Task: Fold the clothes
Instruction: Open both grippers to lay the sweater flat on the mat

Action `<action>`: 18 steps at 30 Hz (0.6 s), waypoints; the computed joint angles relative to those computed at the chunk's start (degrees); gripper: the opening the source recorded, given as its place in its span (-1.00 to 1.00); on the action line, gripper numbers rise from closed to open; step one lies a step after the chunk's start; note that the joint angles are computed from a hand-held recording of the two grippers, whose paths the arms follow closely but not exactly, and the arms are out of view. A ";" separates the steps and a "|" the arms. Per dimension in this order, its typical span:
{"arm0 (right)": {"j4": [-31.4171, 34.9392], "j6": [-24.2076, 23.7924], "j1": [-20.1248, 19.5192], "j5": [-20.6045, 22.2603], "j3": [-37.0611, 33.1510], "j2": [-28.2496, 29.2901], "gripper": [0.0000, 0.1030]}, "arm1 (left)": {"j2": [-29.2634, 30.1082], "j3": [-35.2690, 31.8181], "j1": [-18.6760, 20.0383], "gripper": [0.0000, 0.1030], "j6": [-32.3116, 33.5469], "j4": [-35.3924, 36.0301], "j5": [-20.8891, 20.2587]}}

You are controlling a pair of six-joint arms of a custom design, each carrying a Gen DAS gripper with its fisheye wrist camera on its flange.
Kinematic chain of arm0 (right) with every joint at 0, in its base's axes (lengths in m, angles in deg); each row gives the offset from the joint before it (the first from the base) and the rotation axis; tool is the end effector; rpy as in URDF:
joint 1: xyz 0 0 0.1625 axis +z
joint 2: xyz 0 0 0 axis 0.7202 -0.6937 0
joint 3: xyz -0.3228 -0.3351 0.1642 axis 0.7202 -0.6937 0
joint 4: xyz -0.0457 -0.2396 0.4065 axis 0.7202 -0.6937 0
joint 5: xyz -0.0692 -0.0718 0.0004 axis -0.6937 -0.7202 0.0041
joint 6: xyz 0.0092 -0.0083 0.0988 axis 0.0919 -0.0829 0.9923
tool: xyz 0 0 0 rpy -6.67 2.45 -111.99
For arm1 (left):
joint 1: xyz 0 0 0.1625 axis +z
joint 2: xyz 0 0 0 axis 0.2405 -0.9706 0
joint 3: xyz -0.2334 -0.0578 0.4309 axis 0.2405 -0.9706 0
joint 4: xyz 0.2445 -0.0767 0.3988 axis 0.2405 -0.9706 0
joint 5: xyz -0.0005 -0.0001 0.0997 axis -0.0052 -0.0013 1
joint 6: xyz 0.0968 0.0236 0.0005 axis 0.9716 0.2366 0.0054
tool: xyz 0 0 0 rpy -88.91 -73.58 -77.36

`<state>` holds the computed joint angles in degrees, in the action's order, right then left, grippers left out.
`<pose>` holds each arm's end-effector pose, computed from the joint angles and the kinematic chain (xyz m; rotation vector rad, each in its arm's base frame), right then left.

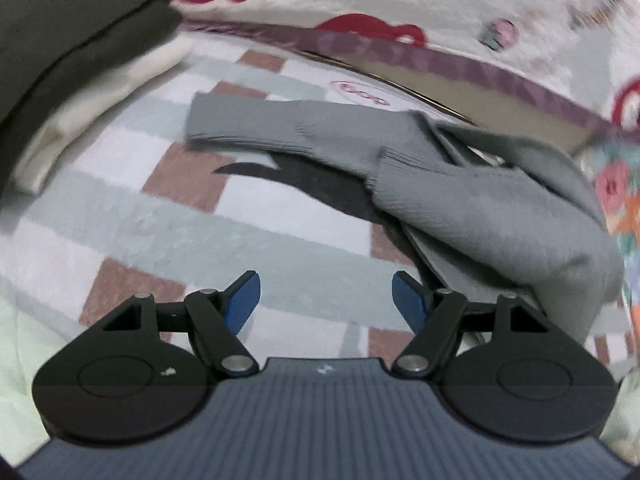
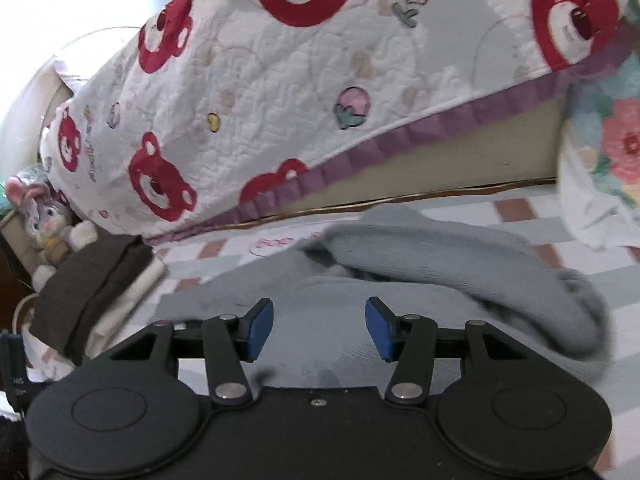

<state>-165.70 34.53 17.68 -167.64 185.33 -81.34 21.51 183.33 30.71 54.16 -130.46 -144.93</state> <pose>-0.0436 -0.4102 0.3921 0.2123 -2.3583 1.2868 -0.2440 -0.5080 -0.0311 0.4895 2.6258 -0.7516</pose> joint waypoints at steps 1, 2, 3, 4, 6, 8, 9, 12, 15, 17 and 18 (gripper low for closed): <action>0.19 0.21 0.06 -1.06 0.22 -1.08 0.09 | 0.03 0.06 -0.14 0.40 0.40 -0.08 -0.20; 0.63 0.65 0.29 -2.09 0.24 -1.94 0.09 | 0.05 0.13 -0.28 0.40 0.80 -0.16 -0.39; 1.46 1.12 0.98 -3.60 0.10 -2.77 0.09 | 0.08 0.19 -0.42 0.40 1.20 -0.24 -0.59; 1.99 0.85 2.05 -5.30 -0.09 -3.20 0.09 | 0.11 0.25 -0.55 0.40 1.61 -0.32 -0.79; 2.73 -0.19 4.39 -8.75 -0.50 -3.69 0.09 | 0.14 0.31 -0.69 0.40 2.25 -0.57 -1.31; 3.28 -1.95 6.91 -11.71 -0.88 -3.84 0.10 | 0.02 0.37 -0.39 0.40 2.38 -1.55 -2.48; 4.28 -2.09 7.71 -12.31 -1.07 -4.16 0.10 | -0.05 0.43 -0.23 0.40 2.42 -2.08 -2.97; 6.69 -0.83 9.60 -13.51 -1.58 -4.51 0.10 | -0.61 0.86 0.12 0.40 2.31 -3.40 -4.27; 8.78 -3.29 12.51 -15.82 -1.65 -3.66 0.10 | -1.43 1.46 0.55 0.40 1.37 -4.59 -5.61; 6.28 -5.40 15.98 -19.85 -0.91 -1.58 0.09 | -1.73 1.57 0.89 0.40 0.01 -4.99 -6.18; 3.40 -6.33 17.89 -22.06 -0.27 -0.04 0.09 | -1.78 1.56 0.98 0.40 -0.67 -5.02 -6.19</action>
<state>-162.30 28.19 35.57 -189.70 185.06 -81.38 19.73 184.89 31.69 53.48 -135.48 -151.12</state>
